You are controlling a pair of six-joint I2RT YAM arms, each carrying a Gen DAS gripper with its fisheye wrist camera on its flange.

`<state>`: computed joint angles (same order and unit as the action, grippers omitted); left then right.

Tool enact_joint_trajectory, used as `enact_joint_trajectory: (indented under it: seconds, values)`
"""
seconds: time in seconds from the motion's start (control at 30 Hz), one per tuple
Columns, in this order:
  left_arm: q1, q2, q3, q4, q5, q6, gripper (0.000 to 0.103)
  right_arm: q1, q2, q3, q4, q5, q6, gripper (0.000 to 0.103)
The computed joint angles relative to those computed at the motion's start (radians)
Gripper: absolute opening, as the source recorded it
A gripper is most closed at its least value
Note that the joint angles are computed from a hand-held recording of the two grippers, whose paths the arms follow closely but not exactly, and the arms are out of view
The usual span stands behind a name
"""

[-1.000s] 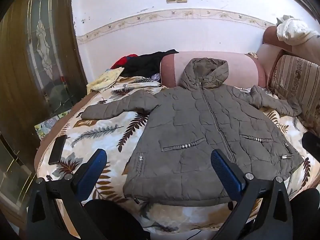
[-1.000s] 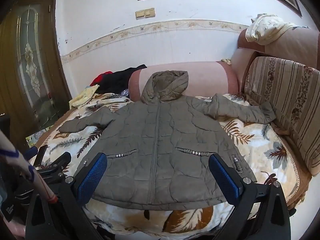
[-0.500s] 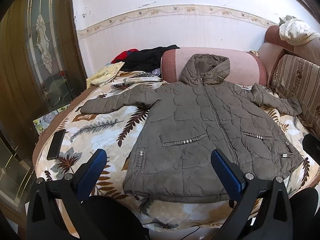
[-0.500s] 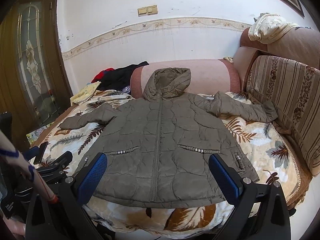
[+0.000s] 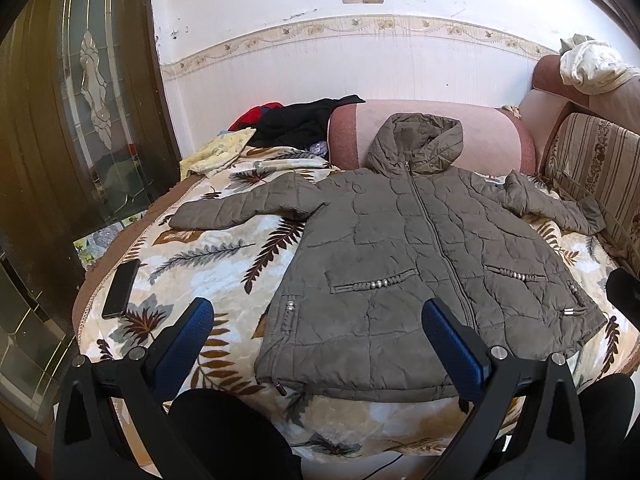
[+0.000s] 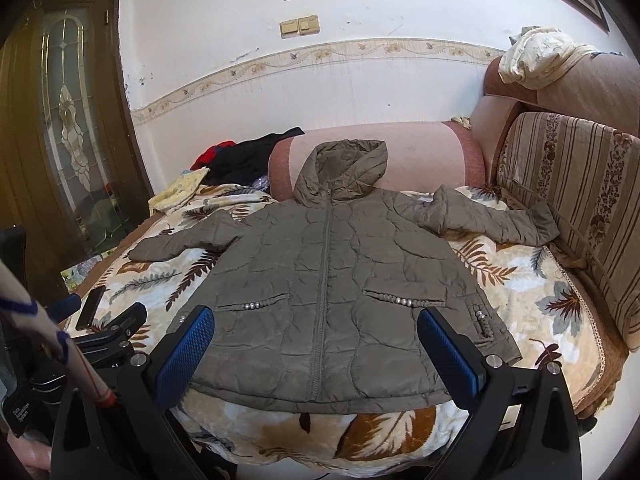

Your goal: Fold large clothes

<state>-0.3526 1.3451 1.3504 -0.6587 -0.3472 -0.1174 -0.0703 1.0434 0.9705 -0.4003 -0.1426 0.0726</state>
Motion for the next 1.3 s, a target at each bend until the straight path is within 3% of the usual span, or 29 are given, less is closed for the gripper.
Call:
enact_joint_trajectory:
  seconds: [0.47,0.87,1.03,1.17,1.3]
  values:
    - [-0.032,-0.042,0.025,-0.039,-0.045,-0.007,0.103,-0.055,-0.031,0.029,-0.053,-0.091,0.033,0.103]
    - [0.013,0.136,0.115,-0.021,0.027,0.021,0.103,-0.119,0.149,0.098,-0.038,-0.129,0.045,0.103]
    - [0.046,0.301,0.252,-0.018,0.062,0.027,0.103,-0.204,0.325,0.183,-0.036,-0.191,0.051,0.103]
    - [0.038,0.485,0.451,-0.006,0.057,0.042,0.103,-0.297,0.475,0.28,-0.059,-0.24,0.092,0.103]
    - [0.009,0.76,0.805,-0.077,0.059,0.059,0.103,-0.4,0.594,0.369,-0.046,-0.219,0.138,0.103]
